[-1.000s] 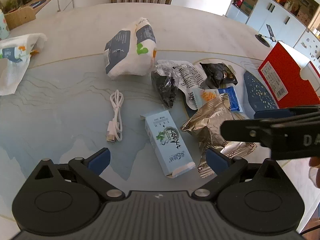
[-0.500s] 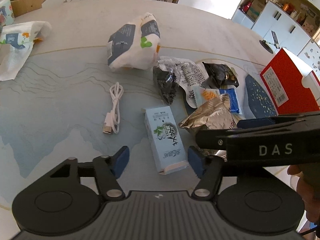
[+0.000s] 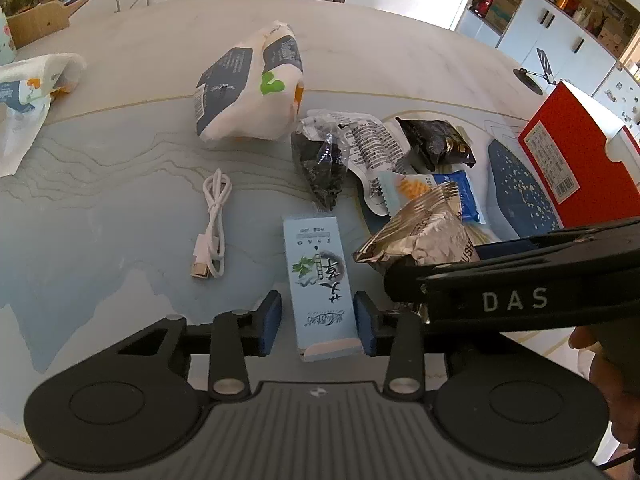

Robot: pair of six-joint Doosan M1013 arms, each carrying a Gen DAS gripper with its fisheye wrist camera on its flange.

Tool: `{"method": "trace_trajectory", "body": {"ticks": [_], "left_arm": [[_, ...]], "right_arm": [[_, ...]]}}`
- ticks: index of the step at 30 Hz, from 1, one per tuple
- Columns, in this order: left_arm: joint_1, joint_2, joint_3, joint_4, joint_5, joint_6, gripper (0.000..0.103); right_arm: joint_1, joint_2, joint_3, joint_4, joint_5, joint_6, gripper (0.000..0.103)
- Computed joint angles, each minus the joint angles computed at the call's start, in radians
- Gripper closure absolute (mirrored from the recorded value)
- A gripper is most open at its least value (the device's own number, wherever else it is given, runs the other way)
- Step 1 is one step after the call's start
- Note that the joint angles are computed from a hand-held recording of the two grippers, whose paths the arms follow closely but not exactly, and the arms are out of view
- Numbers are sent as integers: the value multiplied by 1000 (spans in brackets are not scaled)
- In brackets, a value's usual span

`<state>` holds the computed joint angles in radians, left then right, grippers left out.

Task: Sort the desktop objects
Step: 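Grasp the silver ZHOUSHI foil bag with the right tool while the left tool grasps the carton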

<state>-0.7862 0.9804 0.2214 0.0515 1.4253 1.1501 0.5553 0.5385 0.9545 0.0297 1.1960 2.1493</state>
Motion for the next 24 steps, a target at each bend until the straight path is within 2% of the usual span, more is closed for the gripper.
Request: {"method": "trace_trajectory", "body": {"ticks": [6,13,24], "left_arm": [[-2,10,-21,4,10,21,70],[1,4,-8,-3,3,21,73],[3,-44,83,-12,-57,17,75]], "right_arm": [[-2,-3,5,29,-17,-11,50],[1,-8,6,16,-15,-2,54],[2,-35,37,-5,-25,26,60]]}}
